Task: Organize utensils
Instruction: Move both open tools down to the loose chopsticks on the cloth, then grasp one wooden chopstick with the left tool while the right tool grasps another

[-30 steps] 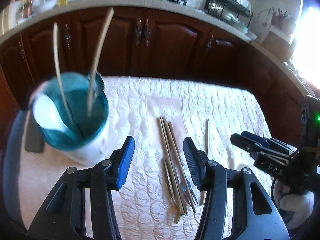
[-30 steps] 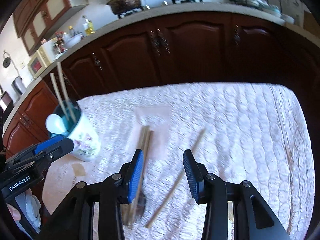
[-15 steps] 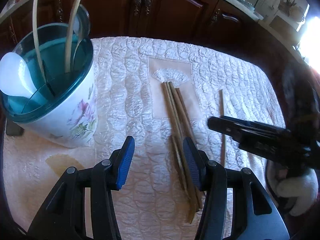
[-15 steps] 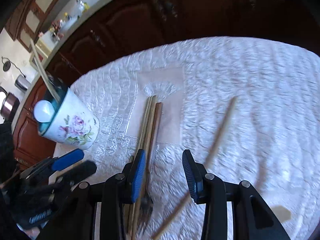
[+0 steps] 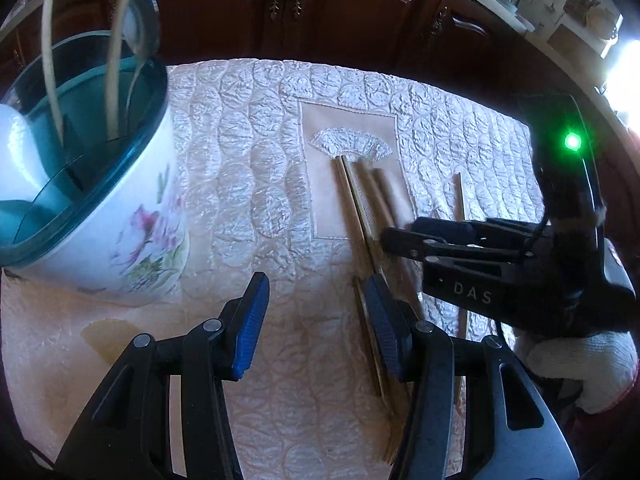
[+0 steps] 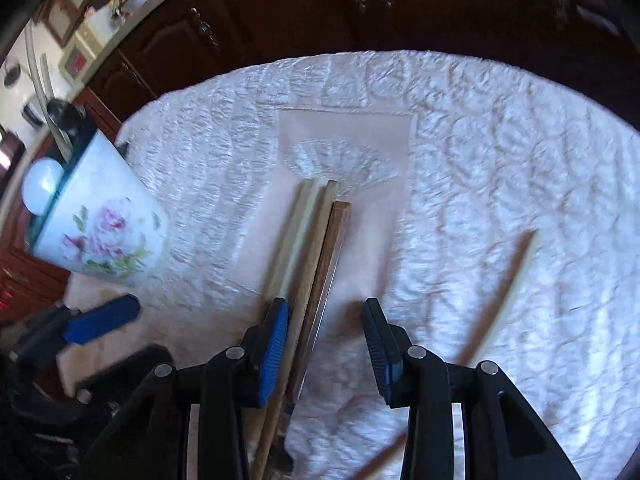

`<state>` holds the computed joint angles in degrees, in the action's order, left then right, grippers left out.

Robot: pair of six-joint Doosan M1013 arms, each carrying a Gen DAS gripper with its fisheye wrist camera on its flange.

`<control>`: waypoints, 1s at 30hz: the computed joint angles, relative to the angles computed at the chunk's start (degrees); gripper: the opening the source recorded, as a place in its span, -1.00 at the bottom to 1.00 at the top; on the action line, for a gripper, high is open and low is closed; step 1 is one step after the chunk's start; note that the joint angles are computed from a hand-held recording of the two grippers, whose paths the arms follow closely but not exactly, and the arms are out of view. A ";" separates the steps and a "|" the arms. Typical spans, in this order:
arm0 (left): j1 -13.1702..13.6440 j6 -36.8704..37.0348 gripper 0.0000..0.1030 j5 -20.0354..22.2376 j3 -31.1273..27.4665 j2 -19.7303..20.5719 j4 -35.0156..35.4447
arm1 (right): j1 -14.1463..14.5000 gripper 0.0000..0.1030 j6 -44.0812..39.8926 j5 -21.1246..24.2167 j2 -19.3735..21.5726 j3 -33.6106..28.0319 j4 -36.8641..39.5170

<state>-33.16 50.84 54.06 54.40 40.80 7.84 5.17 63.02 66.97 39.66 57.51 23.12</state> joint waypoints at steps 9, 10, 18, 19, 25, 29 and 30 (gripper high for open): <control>0.42 2.33 -0.03 0.62 -3.83 2.53 -1.86 | -4.62 -0.30 3.26 -0.39 -1.12 1.28 0.60; 0.60 2.74 -0.04 1.33 -5.02 3.32 -2.62 | -5.30 -0.30 3.74 -0.54 -1.36 1.49 2.24; 1.02 4.82 -0.51 6.46 -11.72 7.80 -4.99 | -6.68 -0.30 2.27 -2.64 -3.57 3.38 5.02; 1.15 5.21 -0.51 6.21 -11.95 7.94 -5.94 | -6.88 -0.30 1.70 -2.70 -3.88 3.88 5.33; 1.04 4.79 -0.51 7.98 -14.69 9.52 -4.34 | -6.39 -0.30 2.01 -2.05 -3.39 3.00 6.39; 1.76 3.16 -0.52 6.70 -12.59 8.35 -6.94 | -5.95 -0.30 2.08 -2.38 -3.14 2.55 6.00; 1.88 3.60 -0.51 6.15 -11.52 7.82 -7.44 | -5.83 -0.30 2.28 -2.46 -2.98 2.40 6.06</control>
<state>-31.29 54.44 60.21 42.88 48.62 0.40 -0.65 65.30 64.51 36.68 59.91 29.17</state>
